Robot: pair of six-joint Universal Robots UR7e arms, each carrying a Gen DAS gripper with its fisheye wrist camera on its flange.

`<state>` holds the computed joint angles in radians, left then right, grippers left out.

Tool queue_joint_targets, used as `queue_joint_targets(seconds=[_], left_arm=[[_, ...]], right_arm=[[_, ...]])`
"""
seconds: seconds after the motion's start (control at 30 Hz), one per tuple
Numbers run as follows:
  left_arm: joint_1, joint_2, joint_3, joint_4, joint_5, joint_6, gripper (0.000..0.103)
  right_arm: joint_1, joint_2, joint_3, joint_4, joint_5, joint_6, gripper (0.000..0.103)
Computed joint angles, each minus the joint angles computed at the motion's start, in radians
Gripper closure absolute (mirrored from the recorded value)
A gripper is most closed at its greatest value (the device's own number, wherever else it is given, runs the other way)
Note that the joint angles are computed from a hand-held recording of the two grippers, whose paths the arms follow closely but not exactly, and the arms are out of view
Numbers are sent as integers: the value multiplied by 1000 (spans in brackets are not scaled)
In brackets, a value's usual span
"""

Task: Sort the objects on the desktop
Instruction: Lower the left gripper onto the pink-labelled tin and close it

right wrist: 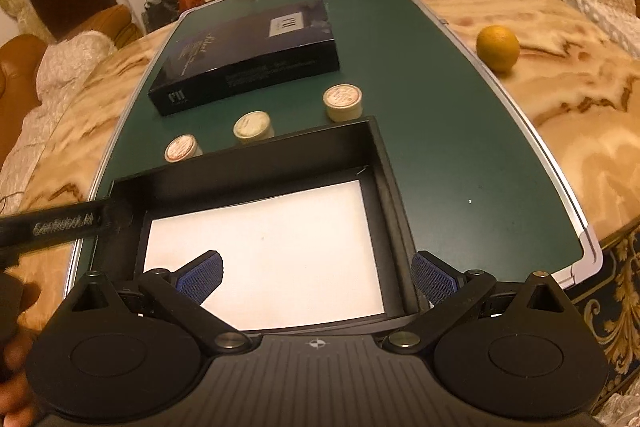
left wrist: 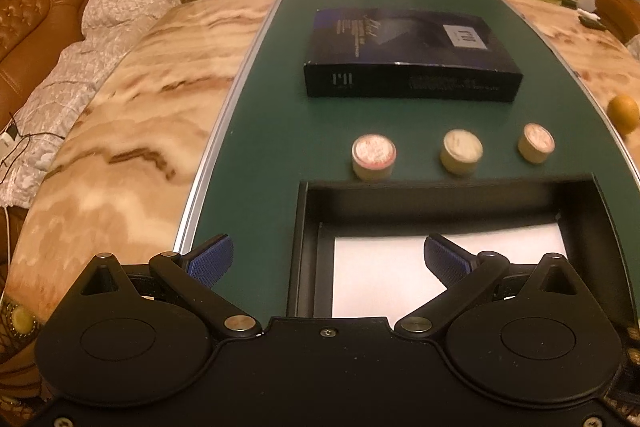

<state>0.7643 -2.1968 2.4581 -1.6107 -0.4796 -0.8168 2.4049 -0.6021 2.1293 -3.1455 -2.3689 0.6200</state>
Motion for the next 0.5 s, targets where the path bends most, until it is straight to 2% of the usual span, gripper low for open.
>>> queue_joint_targets(seconds=[0.23,0.37,0.5], left_arm=[[139,193,6,-471,13,295,0],[188,287,-2,-635,13,399,0],[229,363,-7,-763,11,487,0]], right_arm=[[11,36,21,-118,-19,46,0],[35,70,22,-170,-67,96,0],[57,92,9,-174,-115,137,0]])
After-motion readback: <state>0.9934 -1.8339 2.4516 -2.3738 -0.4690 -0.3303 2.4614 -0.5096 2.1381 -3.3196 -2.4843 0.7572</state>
